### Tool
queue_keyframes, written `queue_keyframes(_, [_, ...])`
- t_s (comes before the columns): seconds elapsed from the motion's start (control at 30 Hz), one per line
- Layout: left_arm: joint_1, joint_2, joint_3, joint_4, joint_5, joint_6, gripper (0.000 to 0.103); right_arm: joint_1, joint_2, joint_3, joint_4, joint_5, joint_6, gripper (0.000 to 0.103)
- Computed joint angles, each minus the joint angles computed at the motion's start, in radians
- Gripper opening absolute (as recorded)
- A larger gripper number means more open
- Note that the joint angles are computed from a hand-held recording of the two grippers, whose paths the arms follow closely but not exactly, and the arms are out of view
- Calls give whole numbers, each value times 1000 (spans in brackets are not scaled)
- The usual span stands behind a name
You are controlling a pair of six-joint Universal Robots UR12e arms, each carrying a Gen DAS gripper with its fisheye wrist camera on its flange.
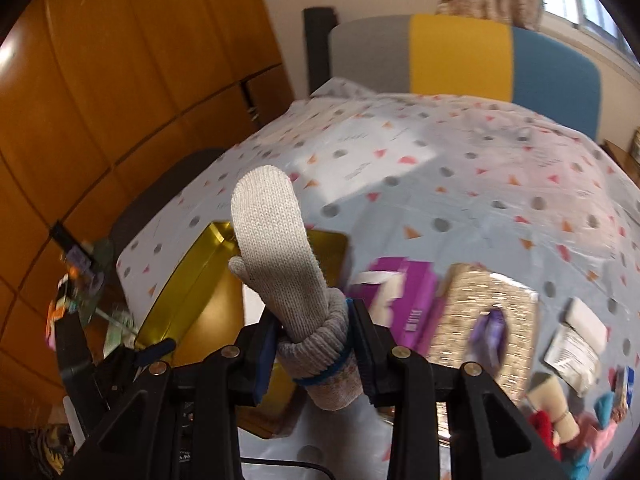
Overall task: Organize soft objects
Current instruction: 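Carry the grey mitten with the right gripper and drop it onto the cloth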
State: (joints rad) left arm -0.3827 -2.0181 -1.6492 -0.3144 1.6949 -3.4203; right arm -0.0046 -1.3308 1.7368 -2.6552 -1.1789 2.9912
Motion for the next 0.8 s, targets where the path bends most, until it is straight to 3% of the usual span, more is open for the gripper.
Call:
queue_keyframes(0.17, [9,6,-11,3,4,-21,97,35,45,-47,66,3,-16,34])
queue_keyframes(0.5, [38,19,-39,4,14,-79,98,95,153,-153,143,-79,4,36])
queue_keyframes(0.77, [45,25,-51,7,39,-92,99,113,212,-203,155,-113,65,48])
queue_keyframes(0.8, [44,25,-51,9,45,-92,99,114,213,-201,149,-122,69,56])
